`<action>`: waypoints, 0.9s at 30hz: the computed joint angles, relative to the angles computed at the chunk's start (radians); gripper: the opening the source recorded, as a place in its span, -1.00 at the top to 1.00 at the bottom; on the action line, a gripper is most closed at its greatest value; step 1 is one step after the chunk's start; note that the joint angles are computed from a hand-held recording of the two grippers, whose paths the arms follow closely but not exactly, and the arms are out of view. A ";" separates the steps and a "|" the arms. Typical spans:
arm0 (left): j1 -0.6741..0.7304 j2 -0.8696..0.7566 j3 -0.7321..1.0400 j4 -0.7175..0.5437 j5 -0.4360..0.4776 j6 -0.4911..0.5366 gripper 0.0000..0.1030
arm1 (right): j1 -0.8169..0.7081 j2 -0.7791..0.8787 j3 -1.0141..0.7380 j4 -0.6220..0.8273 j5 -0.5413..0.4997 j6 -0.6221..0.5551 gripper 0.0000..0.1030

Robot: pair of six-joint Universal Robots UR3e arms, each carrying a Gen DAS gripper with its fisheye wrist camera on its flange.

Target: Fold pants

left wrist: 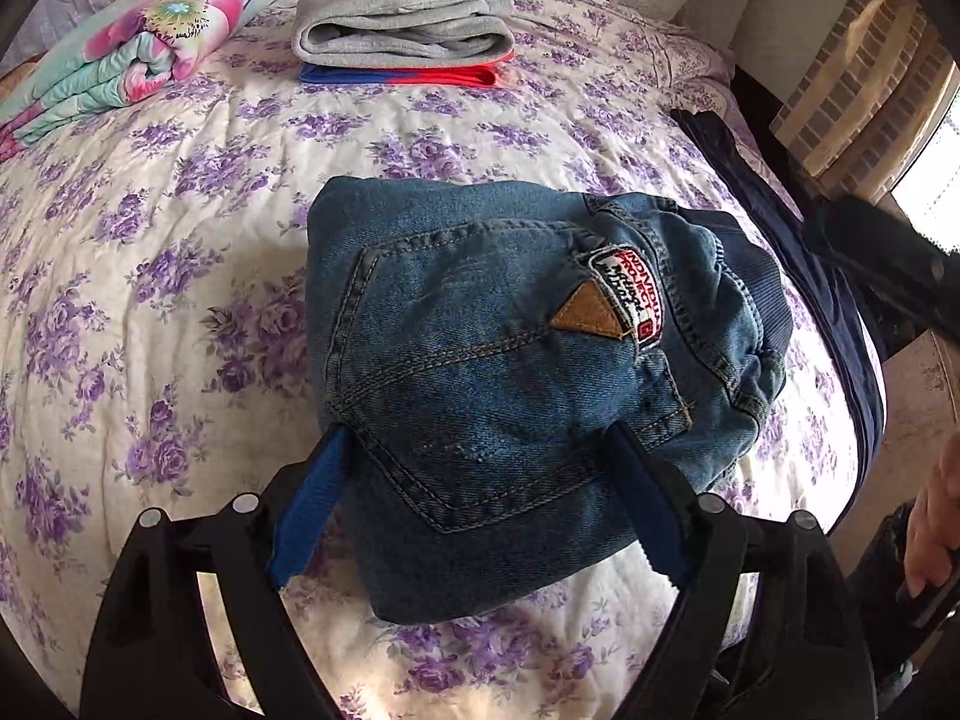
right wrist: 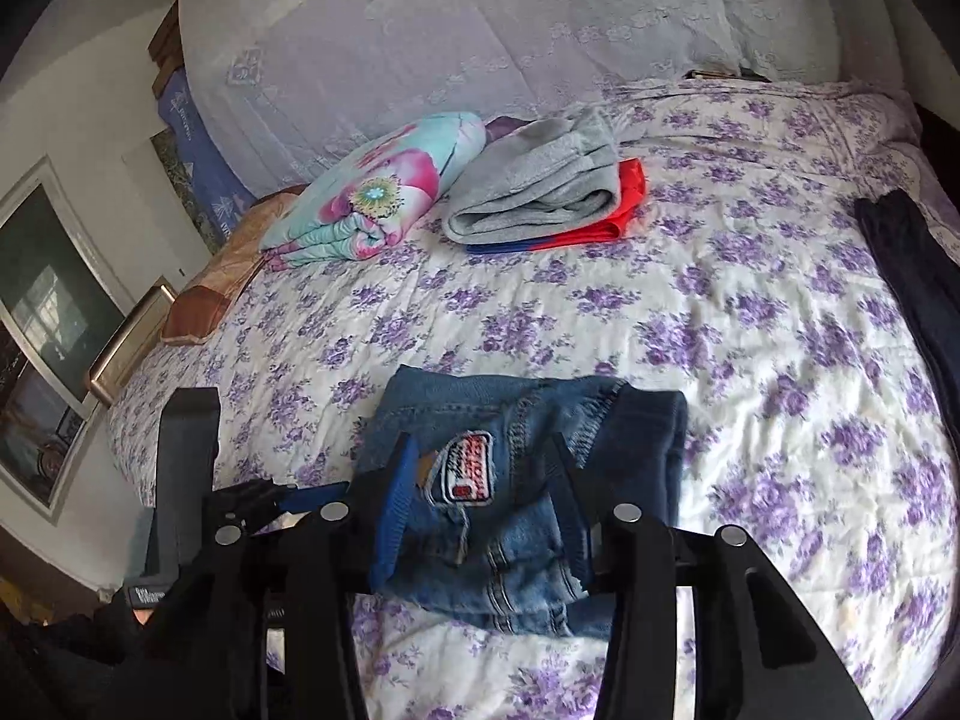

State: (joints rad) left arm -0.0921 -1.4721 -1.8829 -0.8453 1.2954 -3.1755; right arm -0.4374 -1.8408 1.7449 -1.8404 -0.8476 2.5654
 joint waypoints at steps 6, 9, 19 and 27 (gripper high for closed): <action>-0.005 -0.001 -0.011 0.024 0.002 -0.008 -0.59 | 0.421 0.620 -0.566 0.009 -0.316 0.179 0.10; -0.008 -0.002 -0.017 0.040 0.015 -0.016 -0.60 | 0.528 0.821 -0.807 0.094 -0.489 0.222 0.02; 0.306 0.248 -0.126 -0.139 -0.247 0.173 -0.79 | 0.262 0.349 -0.398 0.020 -0.219 0.169 -0.42; 0.429 0.032 -0.043 -0.315 -0.380 0.196 -0.83 | -0.347 -0.215 0.091 0.433 0.061 -0.199 -0.71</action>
State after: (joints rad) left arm 0.3372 -1.4402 -1.9261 -1.1600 0.9152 -2.9797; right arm -0.7844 -2.0561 1.8355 -1.4078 -0.7865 2.3661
